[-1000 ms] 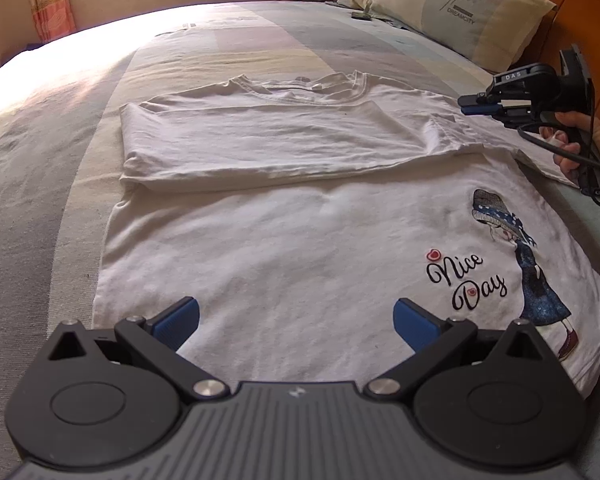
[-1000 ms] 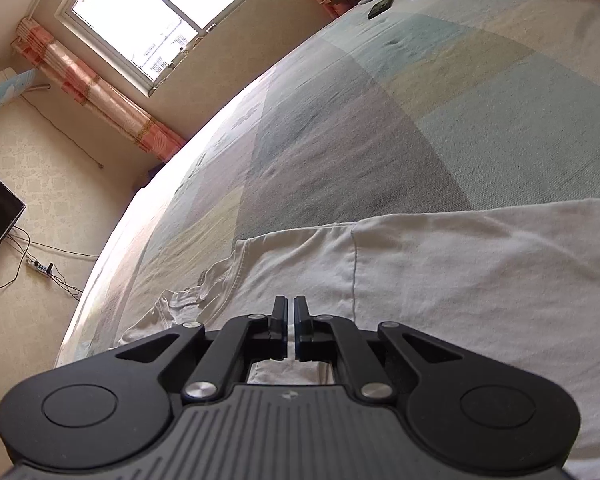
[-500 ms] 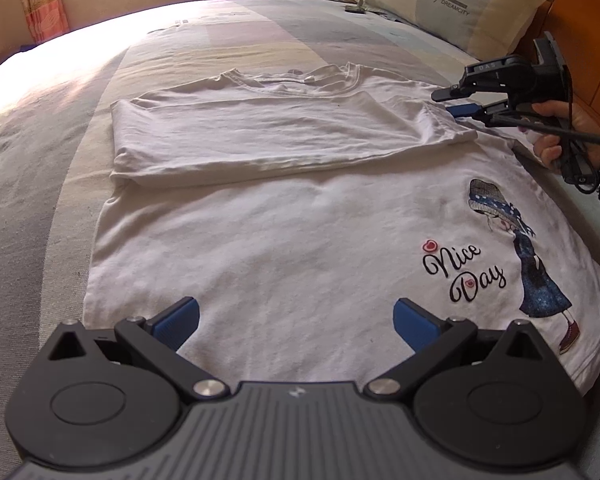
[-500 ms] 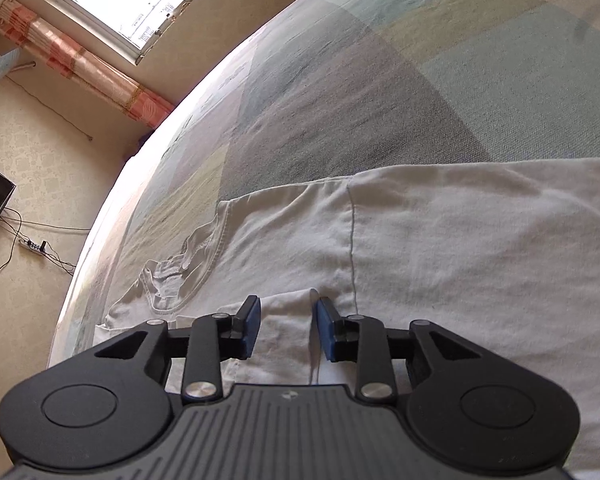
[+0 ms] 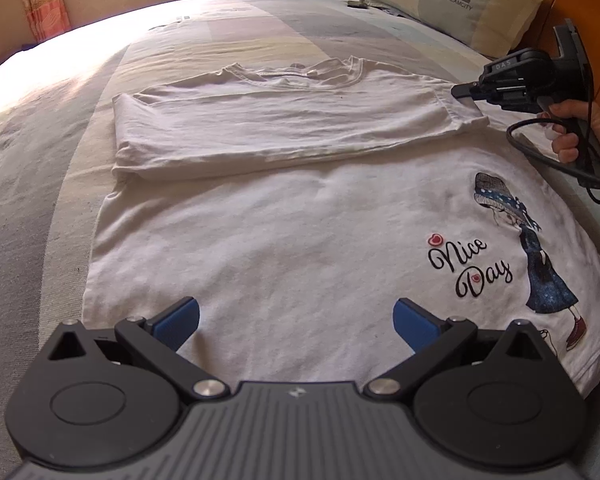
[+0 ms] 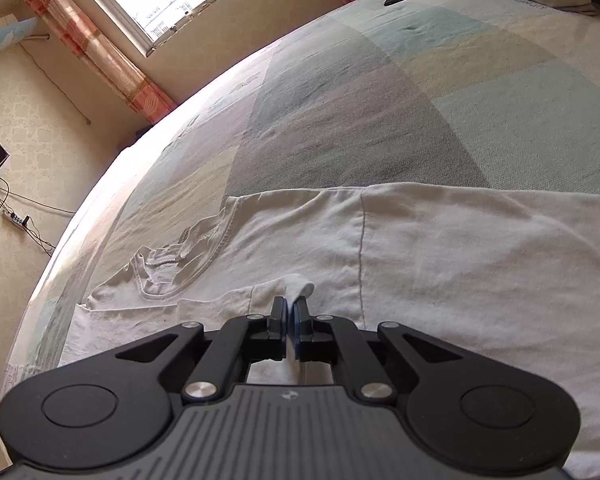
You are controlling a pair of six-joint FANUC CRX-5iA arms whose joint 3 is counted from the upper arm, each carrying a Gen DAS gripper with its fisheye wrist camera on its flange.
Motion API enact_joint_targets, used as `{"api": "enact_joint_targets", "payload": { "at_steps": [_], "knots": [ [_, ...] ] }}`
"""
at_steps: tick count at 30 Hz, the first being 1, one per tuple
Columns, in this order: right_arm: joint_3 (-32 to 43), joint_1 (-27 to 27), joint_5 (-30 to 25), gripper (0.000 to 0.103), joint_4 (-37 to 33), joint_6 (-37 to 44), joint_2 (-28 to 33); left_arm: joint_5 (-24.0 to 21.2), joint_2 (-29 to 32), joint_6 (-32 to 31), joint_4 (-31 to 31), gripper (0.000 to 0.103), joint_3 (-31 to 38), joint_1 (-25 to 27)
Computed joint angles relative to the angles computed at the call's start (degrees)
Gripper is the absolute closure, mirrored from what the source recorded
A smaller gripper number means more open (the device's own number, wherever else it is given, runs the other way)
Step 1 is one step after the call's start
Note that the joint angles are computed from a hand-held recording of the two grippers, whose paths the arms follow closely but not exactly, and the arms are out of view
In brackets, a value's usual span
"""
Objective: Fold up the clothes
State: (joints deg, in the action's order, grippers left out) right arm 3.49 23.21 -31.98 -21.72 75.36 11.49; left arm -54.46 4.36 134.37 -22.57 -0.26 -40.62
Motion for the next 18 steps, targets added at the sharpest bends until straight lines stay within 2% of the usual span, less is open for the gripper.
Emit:
{"api": "enact_joint_targets", "payload": {
  "at_steps": [3, 6, 7, 10, 12, 13, 15, 18],
  "knots": [
    [-2.1, 1.5, 1.5, 0.099, 8.6, -7.6, -0.8, 0.8, -0.5, -0.1, 0.2, 0.001, -0.6, 0.2],
    [-2.6, 3.4, -1.2, 0.086, 18.8, -15.4, -0.2, 1.3, -0.8, 0.1, 0.1, 0.001, -0.9, 0.3],
    [-4.0, 4.4, -0.4, 0.084, 22.8, -18.0, -0.7, 1.5, -1.0, -0.1, 0.1, 0.001, -1.1, 0.4],
    [-6.6, 6.5, 2.8, 0.072, 28.6, -21.3, -2.3, 2.0, -1.4, -0.6, 0.0, 0.001, -1.3, 1.0],
    [-4.8, 7.5, 1.7, 0.067, 25.4, -16.3, -2.1, 2.9, -2.3, -0.9, -0.3, 0.001, -1.8, 1.7],
    [-3.7, 7.9, 0.9, 0.059, 23.4, -13.5, -2.0, 3.9, -3.0, -1.4, -0.1, 0.001, -2.5, 2.3],
    [-1.7, 9.1, -2.0, 0.049, 20.9, -8.2, -1.2, 6.8, -4.4, -3.0, 0.9, 0.001, -3.8, 4.4],
    [-4.4, 13.1, -3.8, 0.048, 30.3, -10.8, -1.0, 10.2, -5.4, -5.2, 1.7, 0.001, -4.7, 7.7]
  ]
}}
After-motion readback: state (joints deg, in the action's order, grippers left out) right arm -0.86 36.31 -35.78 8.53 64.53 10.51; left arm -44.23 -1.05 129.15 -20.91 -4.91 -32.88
